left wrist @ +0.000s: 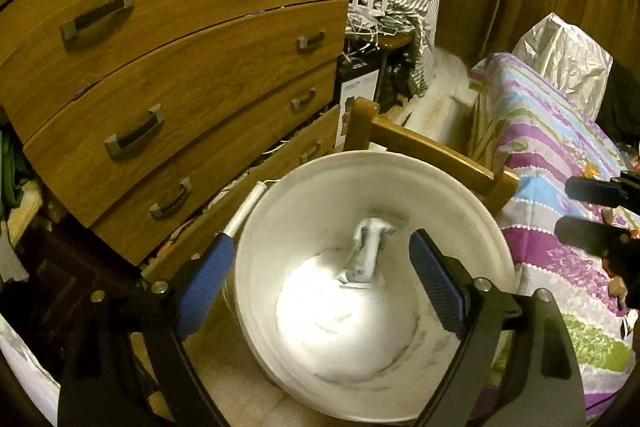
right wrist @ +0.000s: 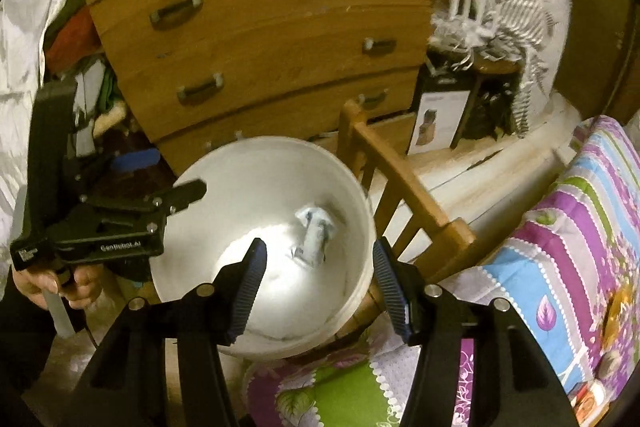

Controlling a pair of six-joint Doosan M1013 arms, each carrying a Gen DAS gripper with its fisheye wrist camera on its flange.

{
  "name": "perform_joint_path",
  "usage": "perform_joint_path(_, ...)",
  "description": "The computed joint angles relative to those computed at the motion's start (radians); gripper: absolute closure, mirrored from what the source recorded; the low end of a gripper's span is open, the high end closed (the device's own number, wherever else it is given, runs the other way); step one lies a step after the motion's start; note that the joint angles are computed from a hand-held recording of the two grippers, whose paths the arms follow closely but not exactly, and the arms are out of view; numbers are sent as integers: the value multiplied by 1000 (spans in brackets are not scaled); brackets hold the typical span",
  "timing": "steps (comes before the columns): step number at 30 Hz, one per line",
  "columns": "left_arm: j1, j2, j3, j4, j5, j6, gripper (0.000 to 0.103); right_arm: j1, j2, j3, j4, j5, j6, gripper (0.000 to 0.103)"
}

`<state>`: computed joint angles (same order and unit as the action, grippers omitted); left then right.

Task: Collect trash
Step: 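Open both tools to drop the items into the bucket, then grasp the orange paper cup with the left tool while right tool grasps white medicine box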

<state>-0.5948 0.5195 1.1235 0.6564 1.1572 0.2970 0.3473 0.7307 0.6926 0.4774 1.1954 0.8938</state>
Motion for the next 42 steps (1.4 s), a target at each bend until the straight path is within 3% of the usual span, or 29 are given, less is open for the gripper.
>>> perform_joint_path(4, -31, 15, -25, 44, 17, -2, 17, -33, -110, 204, 81, -216, -48, 45)
perform_joint_path(8, -72, 45, -65, 97, 29, -19, 17, -73, -241, 448, 183, -518, -151, 36)
perform_joint_path(12, -115, 93, -130, 145, 40, 6, 15, -126, -327, 606, 290, -698, -272, 33)
perform_joint_path(15, -145, 134, -185, 148, 23, 50, 13, -183, -382, 703, 342, -770, -329, 31)
perform_joint_path(17, -161, 162, -220, 133, 5, 71, 12, -235, -411, 757, 376, -773, -341, 27)
perform_joint_path(19, -175, 195, -262, 97, -11, 109, 12, -302, -429, 794, 376, -743, -295, 27)
perform_joint_path(23, -204, 265, -352, 26, -3, 194, 12, -476, -426, 817, 396, -559, -242, 26)
perform_joint_path(25, -218, 295, -397, -9, 14, 230, 12, -557, -396, 790, 388, -417, -301, 22)
perform_joint_path(29, -242, 355, -501, -40, 94, 264, 12, -632, -324, 715, 330, -212, -494, 16)
perform_joint_path(31, -252, 386, -559, -44, 146, 275, 12, -642, -278, 645, 285, -108, -542, 13)
perform_joint_path(32, -257, 397, -581, -50, 169, 278, 12, -650, -235, 580, 271, -16, -574, 12)
perform_joint_path(35, -265, 438, -667, -64, 246, 297, 12, -633, -155, 442, 243, 173, -592, 8)
perform_joint_path(37, -271, 456, -705, -68, 282, 302, 12, -610, -129, 386, 193, 200, -615, 8)
perform_joint_path(41, -279, 471, -739, -72, 304, 289, 12, -579, -51, 259, 100, 335, -662, 8)
perform_joint_path(42, -282, 467, -731, -68, 297, 285, 12, -570, -48, 254, 72, 329, -689, 8)
